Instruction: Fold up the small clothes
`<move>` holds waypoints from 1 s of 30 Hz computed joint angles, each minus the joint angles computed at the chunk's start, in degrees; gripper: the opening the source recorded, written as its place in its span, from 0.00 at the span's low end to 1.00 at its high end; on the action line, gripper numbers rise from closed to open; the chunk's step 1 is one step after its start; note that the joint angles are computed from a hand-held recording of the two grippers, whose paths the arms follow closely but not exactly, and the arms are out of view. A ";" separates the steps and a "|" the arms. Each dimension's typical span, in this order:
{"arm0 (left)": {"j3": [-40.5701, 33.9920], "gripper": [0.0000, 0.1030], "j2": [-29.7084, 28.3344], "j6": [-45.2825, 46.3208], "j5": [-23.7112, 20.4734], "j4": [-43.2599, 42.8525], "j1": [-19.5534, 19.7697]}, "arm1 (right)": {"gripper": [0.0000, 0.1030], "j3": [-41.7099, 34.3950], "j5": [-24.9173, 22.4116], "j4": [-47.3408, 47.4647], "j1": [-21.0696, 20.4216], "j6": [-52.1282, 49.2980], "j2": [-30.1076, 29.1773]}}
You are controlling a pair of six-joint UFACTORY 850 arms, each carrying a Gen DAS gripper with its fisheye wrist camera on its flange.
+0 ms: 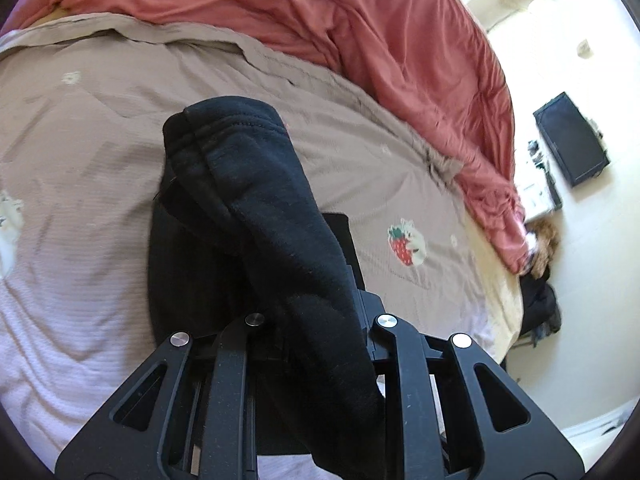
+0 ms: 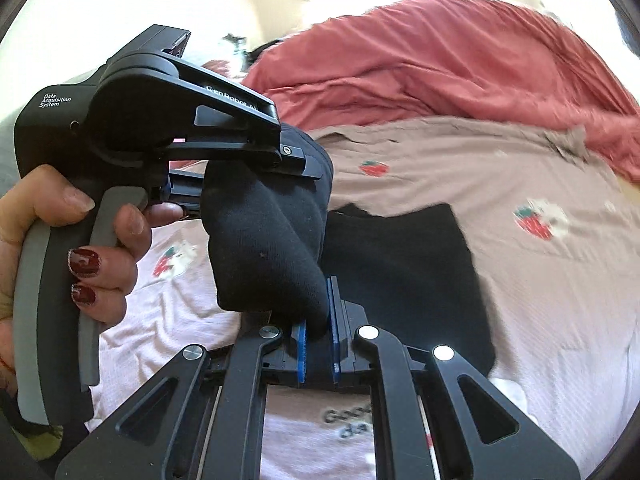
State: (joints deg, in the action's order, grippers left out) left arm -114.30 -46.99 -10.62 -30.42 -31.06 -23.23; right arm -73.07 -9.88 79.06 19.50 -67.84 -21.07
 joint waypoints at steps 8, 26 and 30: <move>-18.60 0.32 -11.76 -10.51 -11.25 10.71 -2.93 | 0.07 1.50 -5.87 -0.37 -4.43 8.88 -1.46; 7.31 0.51 2.31 -33.59 -5.61 47.91 -6.30 | 0.41 4.93 -10.46 -5.33 -10.01 35.63 0.28; 10.09 0.51 2.79 -34.36 -4.76 51.83 -7.50 | 0.42 4.48 -5.88 -4.95 -11.42 32.38 1.18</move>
